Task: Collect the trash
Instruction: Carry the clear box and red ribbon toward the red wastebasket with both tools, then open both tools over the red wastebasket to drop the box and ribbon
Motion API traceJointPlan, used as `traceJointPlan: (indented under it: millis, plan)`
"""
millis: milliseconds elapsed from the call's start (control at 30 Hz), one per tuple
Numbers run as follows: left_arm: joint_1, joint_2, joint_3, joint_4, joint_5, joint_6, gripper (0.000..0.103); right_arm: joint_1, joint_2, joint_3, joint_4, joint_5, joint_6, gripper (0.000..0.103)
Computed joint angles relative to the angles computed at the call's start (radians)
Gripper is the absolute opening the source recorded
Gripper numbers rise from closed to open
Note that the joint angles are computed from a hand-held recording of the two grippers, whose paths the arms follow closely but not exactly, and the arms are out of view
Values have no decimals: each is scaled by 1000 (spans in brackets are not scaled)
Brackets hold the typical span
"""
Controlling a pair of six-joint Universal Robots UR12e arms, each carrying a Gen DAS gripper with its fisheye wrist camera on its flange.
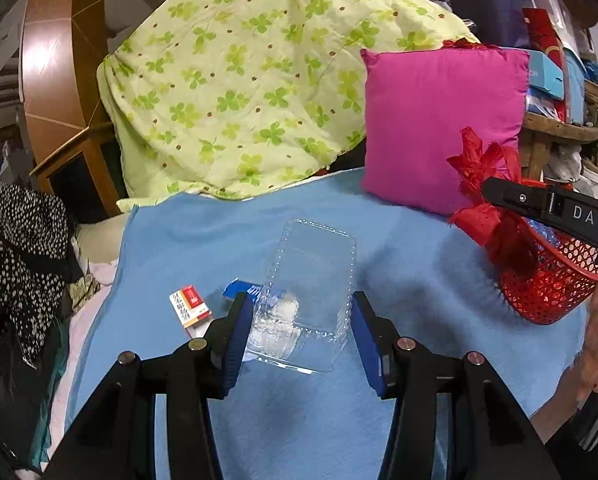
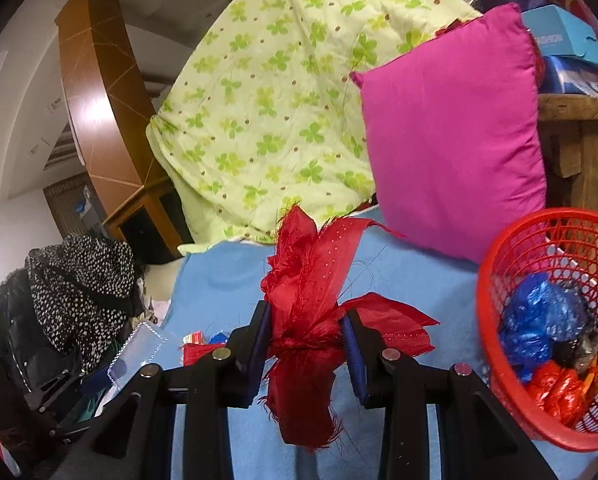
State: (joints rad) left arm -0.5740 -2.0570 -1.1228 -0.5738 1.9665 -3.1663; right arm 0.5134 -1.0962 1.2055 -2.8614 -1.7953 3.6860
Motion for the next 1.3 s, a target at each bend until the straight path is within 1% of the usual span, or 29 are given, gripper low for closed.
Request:
traceJointPlan:
  millis: [400, 533, 733, 1300]
  plan:
    - [-20, -32, 69, -19, 0, 28, 52, -19, -52, 86, -76, -59, 37, 37]
    - [-28, -43, 90, -20, -5, 44, 52, -21, -65, 108, -106, -80, 30, 37]
    - [-36, -59, 123, -27, -14, 61, 52, -19, -79, 137, -176, -116, 10, 37]
    - [-58, -112, 229, -58, -60, 113, 52, -33, -130, 217, -229, -188, 55, 37]
